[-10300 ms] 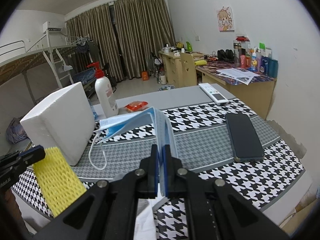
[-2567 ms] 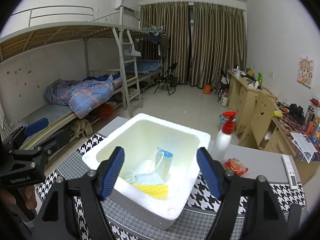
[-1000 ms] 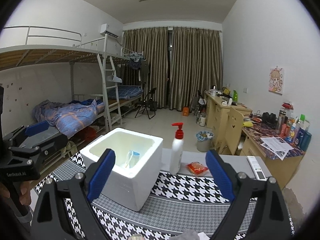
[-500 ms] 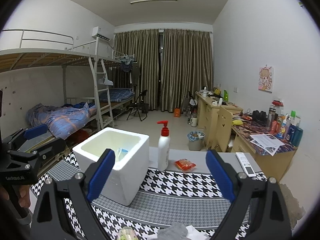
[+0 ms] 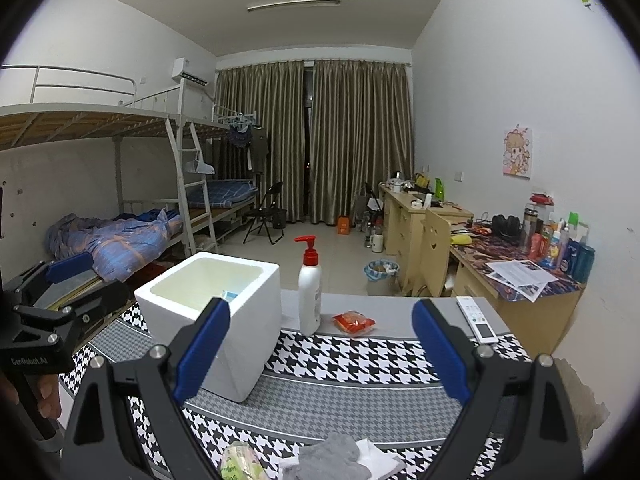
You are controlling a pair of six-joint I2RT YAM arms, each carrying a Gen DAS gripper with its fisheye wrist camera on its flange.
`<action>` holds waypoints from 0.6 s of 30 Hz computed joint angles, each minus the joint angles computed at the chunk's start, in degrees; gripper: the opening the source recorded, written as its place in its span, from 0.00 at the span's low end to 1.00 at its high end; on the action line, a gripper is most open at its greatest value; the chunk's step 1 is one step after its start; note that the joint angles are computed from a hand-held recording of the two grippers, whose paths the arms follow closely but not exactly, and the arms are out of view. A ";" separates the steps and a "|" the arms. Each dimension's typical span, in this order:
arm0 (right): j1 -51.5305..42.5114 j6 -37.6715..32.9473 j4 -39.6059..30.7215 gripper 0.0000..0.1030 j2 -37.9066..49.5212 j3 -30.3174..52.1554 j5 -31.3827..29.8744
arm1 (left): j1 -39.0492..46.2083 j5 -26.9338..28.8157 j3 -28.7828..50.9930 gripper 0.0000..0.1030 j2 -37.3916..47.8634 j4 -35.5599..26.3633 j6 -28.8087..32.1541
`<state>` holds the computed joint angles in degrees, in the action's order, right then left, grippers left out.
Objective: Organize soft objects
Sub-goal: 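Move left tool to the green packet while right tool approaches the grey cloth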
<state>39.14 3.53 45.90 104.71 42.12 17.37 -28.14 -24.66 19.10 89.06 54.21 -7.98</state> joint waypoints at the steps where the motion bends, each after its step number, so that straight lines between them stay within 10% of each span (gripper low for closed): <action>1: -0.03 0.07 0.46 0.92 -0.03 -0.44 0.32 | -0.27 -0.50 0.01 0.99 0.26 0.37 0.15; 18: -1.80 3.04 5.73 0.92 1.19 -5.07 1.39 | -3.98 -3.31 -0.34 0.99 6.81 7.86 0.60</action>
<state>37.34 6.57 51.64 105.90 37.06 18.76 -32.13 -27.97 18.75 95.87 62.06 -7.38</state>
